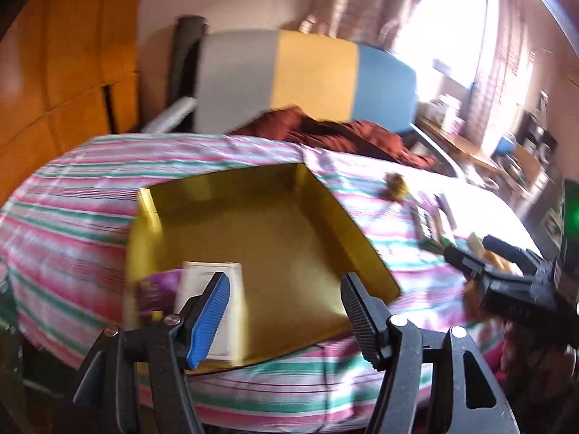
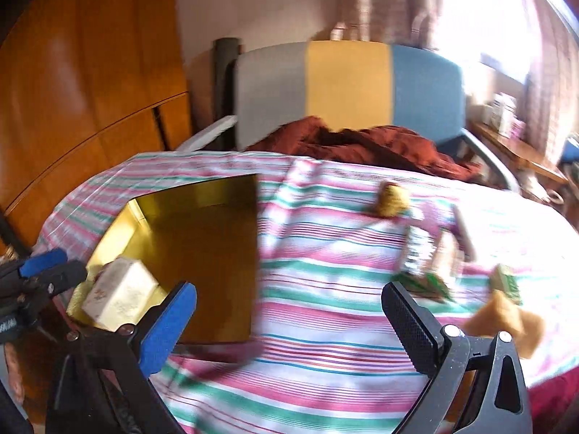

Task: Organize objects
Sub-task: 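Grasp the yellow sponge with the left tool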

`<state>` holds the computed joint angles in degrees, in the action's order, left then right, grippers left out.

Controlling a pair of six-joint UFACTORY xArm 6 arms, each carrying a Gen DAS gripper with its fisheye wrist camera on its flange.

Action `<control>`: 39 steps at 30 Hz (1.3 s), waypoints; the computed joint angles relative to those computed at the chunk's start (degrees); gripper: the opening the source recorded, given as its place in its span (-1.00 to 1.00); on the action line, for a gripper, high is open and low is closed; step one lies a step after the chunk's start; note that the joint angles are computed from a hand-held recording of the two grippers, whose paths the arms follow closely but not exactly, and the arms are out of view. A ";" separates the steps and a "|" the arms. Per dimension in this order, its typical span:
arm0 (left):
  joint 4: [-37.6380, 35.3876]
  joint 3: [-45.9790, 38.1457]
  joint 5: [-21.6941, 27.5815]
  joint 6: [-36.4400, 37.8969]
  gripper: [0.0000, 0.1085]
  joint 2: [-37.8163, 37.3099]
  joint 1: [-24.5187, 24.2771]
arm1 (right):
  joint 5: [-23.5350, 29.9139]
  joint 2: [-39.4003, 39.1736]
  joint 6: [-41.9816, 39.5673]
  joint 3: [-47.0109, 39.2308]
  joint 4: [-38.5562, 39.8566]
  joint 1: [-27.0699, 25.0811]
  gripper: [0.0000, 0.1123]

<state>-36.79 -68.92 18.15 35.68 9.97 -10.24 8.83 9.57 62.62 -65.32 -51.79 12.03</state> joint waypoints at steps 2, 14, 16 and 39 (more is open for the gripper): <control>0.06 -1.50 1.98 0.92 0.20 1.21 -1.23 | 0.20 -2.37 -0.56 2.67 2.18 -2.16 0.83; -5.65 -9.26 13.75 17.27 0.29 6.23 -10.31 | 5.45 -17.78 3.59 15.56 6.31 -18.47 0.83; -6.39 -10.10 15.00 20.67 0.42 6.94 -11.98 | 6.22 -19.31 4.17 16.65 6.63 -20.42 0.83; 0.57 -30.45 28.31 29.93 0.51 25.32 -22.18 | 8.23 -20.44 -20.79 20.47 30.02 -24.82 0.83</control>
<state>-36.21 -99.37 46.46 65.61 35.29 -32.43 17.06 -10.87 41.82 -44.85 -21.77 -12.79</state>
